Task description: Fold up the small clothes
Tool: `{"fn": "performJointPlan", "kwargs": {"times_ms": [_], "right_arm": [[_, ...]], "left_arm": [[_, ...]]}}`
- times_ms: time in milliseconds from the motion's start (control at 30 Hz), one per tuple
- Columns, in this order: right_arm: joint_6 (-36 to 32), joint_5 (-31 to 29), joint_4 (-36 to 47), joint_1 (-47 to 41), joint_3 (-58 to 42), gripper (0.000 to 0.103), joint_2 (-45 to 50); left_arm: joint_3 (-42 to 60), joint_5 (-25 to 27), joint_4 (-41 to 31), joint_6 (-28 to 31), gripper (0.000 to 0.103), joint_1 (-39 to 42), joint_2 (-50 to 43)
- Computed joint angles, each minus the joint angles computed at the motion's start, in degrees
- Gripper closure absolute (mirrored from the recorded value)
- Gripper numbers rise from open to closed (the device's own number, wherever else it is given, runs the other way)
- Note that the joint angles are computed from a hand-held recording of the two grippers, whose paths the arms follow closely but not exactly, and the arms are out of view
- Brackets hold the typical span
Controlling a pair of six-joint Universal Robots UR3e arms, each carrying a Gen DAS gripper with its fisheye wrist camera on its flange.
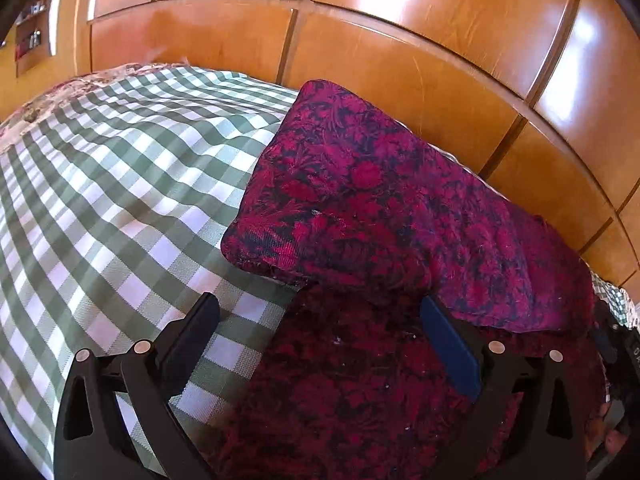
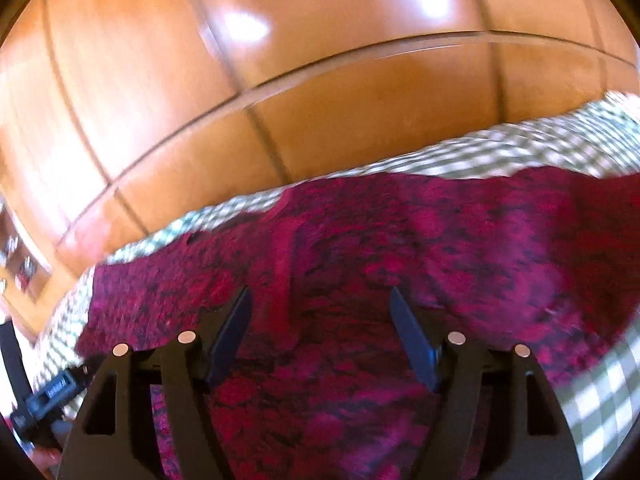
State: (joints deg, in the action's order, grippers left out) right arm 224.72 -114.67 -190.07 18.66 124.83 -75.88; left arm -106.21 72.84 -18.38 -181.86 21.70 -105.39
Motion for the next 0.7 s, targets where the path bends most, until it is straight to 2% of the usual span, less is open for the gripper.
{"fn": "performJointPlan", "kwargs": {"times_ms": [133, 233, 333, 400, 433, 533, 600, 700], "right_arm": [[12.9, -6.3, -11.5, 0.5, 11.9, 0.032, -3.5], [20.8, -11.3, -15.4, 2.1, 17.4, 0.032, -5.0], [25.8, -16.6, -16.6, 4.8, 19.4, 0.03, -5.3], [30.0, -21.1, -13.5, 7.0, 19.4, 0.023, -6.3], [31.1, -22.2, -15.3, 7.5, 20.3, 0.019, -6.0], [34.7, -23.3, -11.7, 7.0, 21.5, 0.014, -8.7], [33.9, -20.3, -11.1, 4.3, 22.4, 0.013, -11.0], [33.0, -19.0, -9.8, 0.8, 23.7, 0.011, -14.0]], "left_arm": [[0.7, 4.2, -3.0, 2.1, 0.004, -2.4, 0.4], [0.6, 6.3, -3.9, 3.7, 0.004, -3.8, 0.7], [-0.3, 5.4, -3.8, 3.8, 0.004, -3.0, 1.0], [-0.3, 5.1, -4.0, 3.8, 0.004, -2.8, 1.0], [-0.2, 5.3, -4.0, 3.8, 0.004, -3.0, 0.8], [0.1, 5.7, -4.1, 3.7, 0.004, -3.3, 0.7], [0.2, 5.8, -4.1, 3.7, 0.004, -3.4, 0.6], [1.4, 8.4, -4.6, 3.8, 0.004, -4.8, -0.2]]}}
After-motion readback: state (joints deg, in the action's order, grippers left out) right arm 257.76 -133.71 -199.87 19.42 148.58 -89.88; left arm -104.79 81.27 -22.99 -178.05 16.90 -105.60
